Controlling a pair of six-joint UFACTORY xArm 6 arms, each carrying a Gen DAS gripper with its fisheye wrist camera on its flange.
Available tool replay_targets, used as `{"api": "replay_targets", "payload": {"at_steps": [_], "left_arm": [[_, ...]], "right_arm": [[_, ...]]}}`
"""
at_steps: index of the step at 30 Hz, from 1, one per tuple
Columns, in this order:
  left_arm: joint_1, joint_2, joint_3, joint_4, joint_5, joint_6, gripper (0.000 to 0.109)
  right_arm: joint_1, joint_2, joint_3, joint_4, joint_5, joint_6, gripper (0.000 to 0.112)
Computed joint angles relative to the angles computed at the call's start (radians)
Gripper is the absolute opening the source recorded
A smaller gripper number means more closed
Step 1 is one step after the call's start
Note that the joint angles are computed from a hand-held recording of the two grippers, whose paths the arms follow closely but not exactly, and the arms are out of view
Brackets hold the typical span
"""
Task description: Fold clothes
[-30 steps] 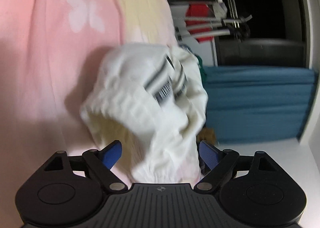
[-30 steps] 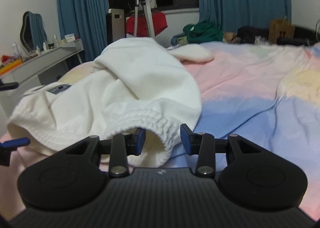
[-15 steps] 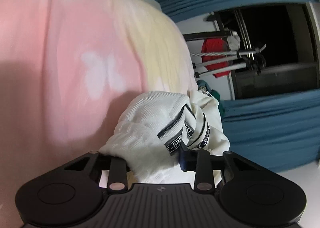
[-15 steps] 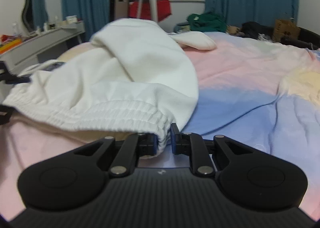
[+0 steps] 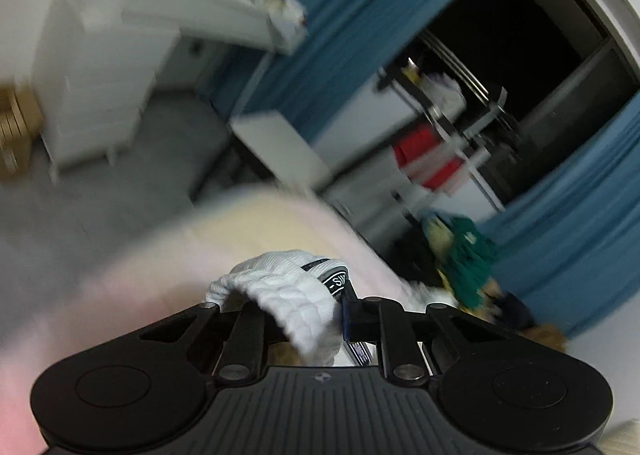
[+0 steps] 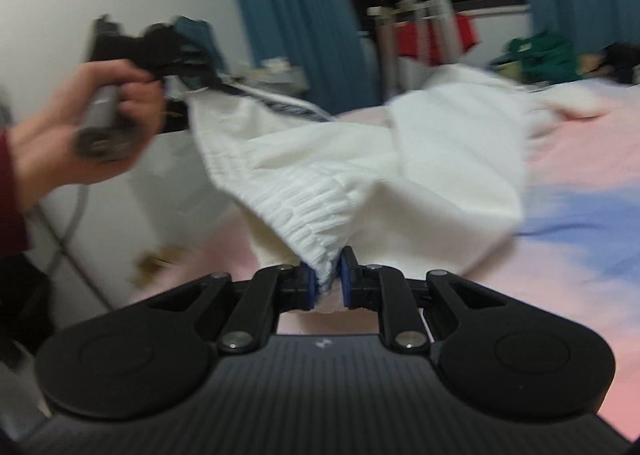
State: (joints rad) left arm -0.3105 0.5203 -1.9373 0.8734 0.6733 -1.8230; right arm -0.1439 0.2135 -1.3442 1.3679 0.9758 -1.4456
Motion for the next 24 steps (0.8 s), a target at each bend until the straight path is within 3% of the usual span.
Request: {"api": "replay_targets", "payload": {"at_steps": [4,7,11,14,16,17,19,21,24], "left_arm": [[0.071,0.134,-0.205,-0.058,0.114,0.175,0.016],[0.122,0.211,-0.246,-0.125,0.103,0.249,0.016],[0.174,0.244,-0.178,-0.174,0.014,0.256,0.017],[0.204,0.175,-0.009,-0.164,-0.099,0.168,0.02],[0.215,0.111,0.112,-0.113,-0.178,0.11,0.025],[0.217,0.088,0.147,-0.099,-0.199,0.11,0.033],[0.211,0.04,0.201,-0.087,-0.216,0.138,0.054],[0.184,-0.023,0.254,-0.049,-0.174,0.143,0.078],[0.114,-0.13,0.342,0.085,-0.07,0.064,0.088]], "right_arm": [[0.111,0.028,-0.027,0.028,0.048,0.083,0.016],[0.195,0.069,-0.048,0.032,-0.005,0.103,0.016],[0.25,0.127,-0.076,-0.004,-0.061,0.118,0.018],[0.251,0.125,-0.063,0.015,-0.054,0.059,0.025],[0.241,0.121,-0.065,0.011,-0.013,0.036,0.046],[0.235,0.121,-0.071,0.004,0.011,0.028,0.054],[0.22,0.108,-0.062,0.015,0.06,0.0,0.089],[0.202,0.085,-0.041,0.023,0.11,-0.024,0.089],[0.185,0.036,-0.004,0.007,0.115,-0.031,0.089]]}}
